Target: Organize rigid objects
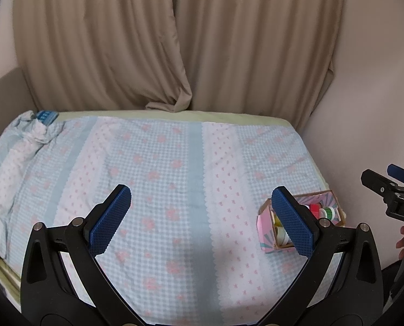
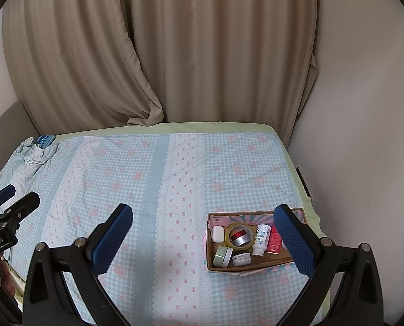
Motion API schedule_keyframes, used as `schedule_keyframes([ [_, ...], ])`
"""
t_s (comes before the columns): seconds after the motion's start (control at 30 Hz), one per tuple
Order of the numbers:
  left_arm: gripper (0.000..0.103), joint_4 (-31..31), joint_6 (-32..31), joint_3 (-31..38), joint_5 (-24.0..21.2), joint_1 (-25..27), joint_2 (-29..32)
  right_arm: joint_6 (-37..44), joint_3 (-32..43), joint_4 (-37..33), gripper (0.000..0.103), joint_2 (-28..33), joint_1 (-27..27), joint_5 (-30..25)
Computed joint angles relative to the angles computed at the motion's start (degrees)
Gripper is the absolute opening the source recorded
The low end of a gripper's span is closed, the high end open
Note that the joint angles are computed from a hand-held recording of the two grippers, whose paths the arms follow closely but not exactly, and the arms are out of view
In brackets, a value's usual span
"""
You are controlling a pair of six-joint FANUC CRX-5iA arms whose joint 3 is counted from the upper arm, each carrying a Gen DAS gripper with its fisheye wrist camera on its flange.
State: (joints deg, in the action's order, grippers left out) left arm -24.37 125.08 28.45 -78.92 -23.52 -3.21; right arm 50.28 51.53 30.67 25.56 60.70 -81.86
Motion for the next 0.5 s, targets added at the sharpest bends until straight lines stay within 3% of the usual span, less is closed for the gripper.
schedule_keyframes([
  [0.5,0.103,-8.0,2.0,2.4,-1.2,-3.5,0.7,1.2,3.2,0.3,0.103,1.6,-0.4,-0.6],
])
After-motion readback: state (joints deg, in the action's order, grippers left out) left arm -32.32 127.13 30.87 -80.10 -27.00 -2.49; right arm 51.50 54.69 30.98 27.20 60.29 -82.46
